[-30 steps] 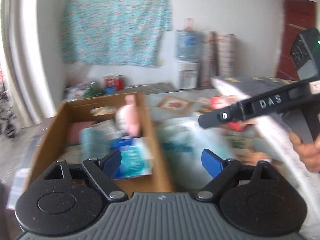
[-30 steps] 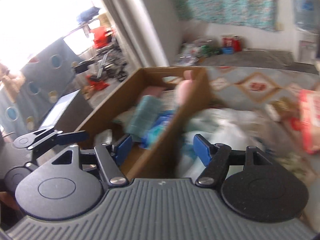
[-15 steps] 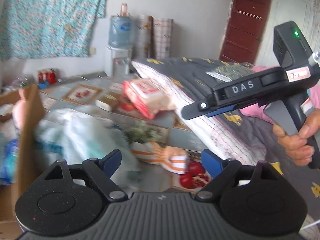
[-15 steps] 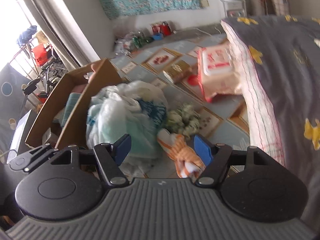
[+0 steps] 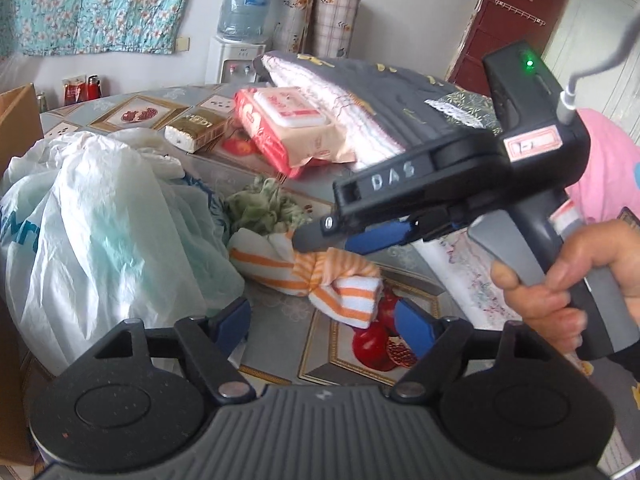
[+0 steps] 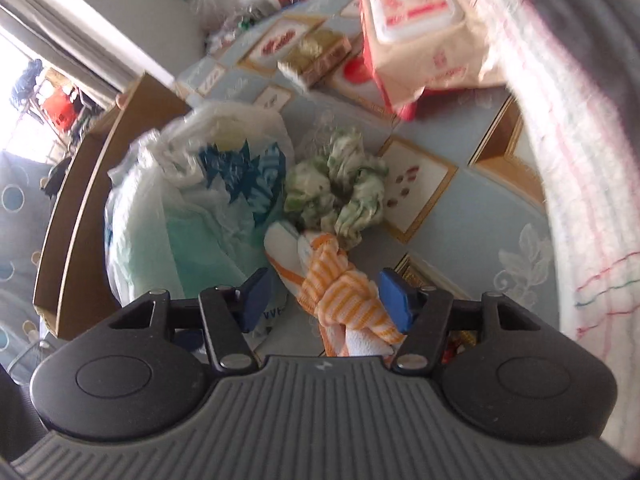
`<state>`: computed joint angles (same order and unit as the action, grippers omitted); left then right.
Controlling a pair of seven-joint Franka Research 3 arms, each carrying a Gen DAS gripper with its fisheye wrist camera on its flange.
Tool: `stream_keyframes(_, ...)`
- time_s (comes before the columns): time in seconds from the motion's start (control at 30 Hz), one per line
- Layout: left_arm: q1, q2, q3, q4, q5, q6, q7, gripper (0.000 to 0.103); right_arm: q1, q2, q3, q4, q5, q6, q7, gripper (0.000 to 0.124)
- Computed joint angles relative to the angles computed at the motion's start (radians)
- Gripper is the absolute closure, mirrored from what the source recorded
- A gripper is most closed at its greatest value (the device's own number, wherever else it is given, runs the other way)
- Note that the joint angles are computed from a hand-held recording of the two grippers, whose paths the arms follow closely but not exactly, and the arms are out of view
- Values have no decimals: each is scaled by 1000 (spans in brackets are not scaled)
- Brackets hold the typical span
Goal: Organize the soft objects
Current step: 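Grasp the orange-striped towel with left tool while right tool grasps green cloth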
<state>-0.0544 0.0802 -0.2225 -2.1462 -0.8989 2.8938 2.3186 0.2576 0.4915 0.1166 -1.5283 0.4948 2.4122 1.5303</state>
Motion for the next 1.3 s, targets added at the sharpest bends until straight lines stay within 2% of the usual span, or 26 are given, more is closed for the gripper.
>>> stream_keyframes(0.2, 10, 25, 0, 22, 36, -29, -10, 23, -52, 7, 50, 11, 141, -107, -56, 66)
stream_keyframes(0.37, 1, 63, 8, 32, 224, 0, -159, 24, -73, 9, 58, 13, 247, -170, -72, 65)
stream_keyframes(0.43, 7, 76, 3, 38, 297, 5, -217, 31, -48, 0, 34, 16, 204, -140, -68, 65)
stream_keyframes(0.53, 33, 83, -25, 42, 318, 12, -227, 31, -14, 3, 2, 43, 114, -77, -51, 64)
stream_keyframes(0.67, 38, 93, -31, 42, 400, 30, -295, 34, 17, 69, -26, 136, 8, -32, 18, 64)
stream_keyframes(0.77, 52, 99, -44, 46, 417, 29, -322, 36, 35, 146, -43, 232, -71, -34, 67, 64)
stream_keyframes(0.9, 68, 91, -65, 33, 424, 35, -322, 40, 42, 236, -43, 347, -143, -79, 81, 65)
stream_keyframes(0.93, 71, 91, -69, 31, 419, 32, -318, 41, 46, 252, -45, 369, -158, -92, 85, 66)
stream_keyframes(1.1, 76, 90, -72, 32, 400, 14, -300, 42, 37, 245, -37, 342, -174, -75, 79, 95)
stream_keyframes(1.3, 63, 84, -60, 22, 417, 8, -324, 43, 11, 129, -37, 167, -149, -15, 74, 107)
